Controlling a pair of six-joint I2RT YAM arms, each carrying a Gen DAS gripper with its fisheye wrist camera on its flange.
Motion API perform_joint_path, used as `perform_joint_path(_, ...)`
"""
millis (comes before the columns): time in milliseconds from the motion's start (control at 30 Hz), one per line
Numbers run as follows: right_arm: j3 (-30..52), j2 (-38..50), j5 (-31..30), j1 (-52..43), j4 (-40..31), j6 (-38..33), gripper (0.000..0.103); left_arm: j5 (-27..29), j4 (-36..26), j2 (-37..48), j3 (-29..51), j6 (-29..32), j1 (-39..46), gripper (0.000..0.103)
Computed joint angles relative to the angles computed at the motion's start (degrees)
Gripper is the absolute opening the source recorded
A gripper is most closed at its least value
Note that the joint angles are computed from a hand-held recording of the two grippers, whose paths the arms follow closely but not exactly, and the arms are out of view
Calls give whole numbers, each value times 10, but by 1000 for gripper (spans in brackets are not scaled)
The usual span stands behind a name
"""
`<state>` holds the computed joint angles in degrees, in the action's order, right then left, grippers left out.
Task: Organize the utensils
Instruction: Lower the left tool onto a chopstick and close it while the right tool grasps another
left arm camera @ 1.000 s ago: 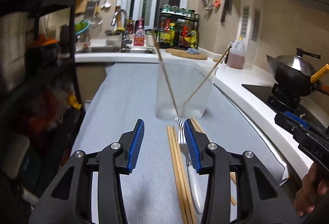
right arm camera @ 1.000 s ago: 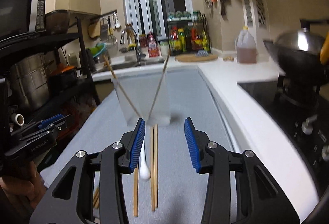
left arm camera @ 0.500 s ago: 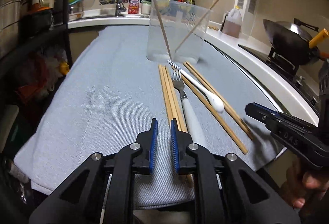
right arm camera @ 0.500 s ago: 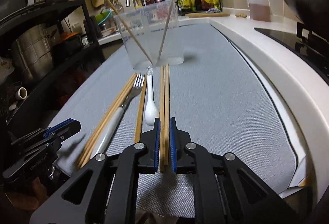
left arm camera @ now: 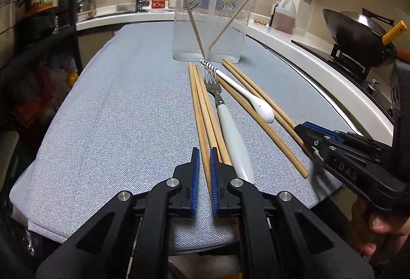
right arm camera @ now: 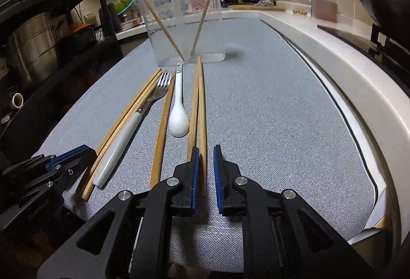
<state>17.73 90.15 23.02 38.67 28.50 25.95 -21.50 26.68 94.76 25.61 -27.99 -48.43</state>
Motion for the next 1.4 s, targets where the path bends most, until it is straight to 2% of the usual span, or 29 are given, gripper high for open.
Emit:
perform_joint_path(100,0,-4,-3,-4,-4,0,12,10,4,5,1,0,2,9)
perform_joint_path(267,0,-4,8,-3,-6,3,6,-15,-11,14,15,12,-10,9)
perform_joint_path(467,-9,-14,33,-9,-17,30,6,-33,-15,9,11,-1,15,6)
perform_joint_path(600,-16,-22,34,-24,-18,45,6,-39,7,15,10,14,33,6)
perform_joint_path(1400,-14,-7,49,-17,0,15,8,-59,6,13,1,4,12,7)
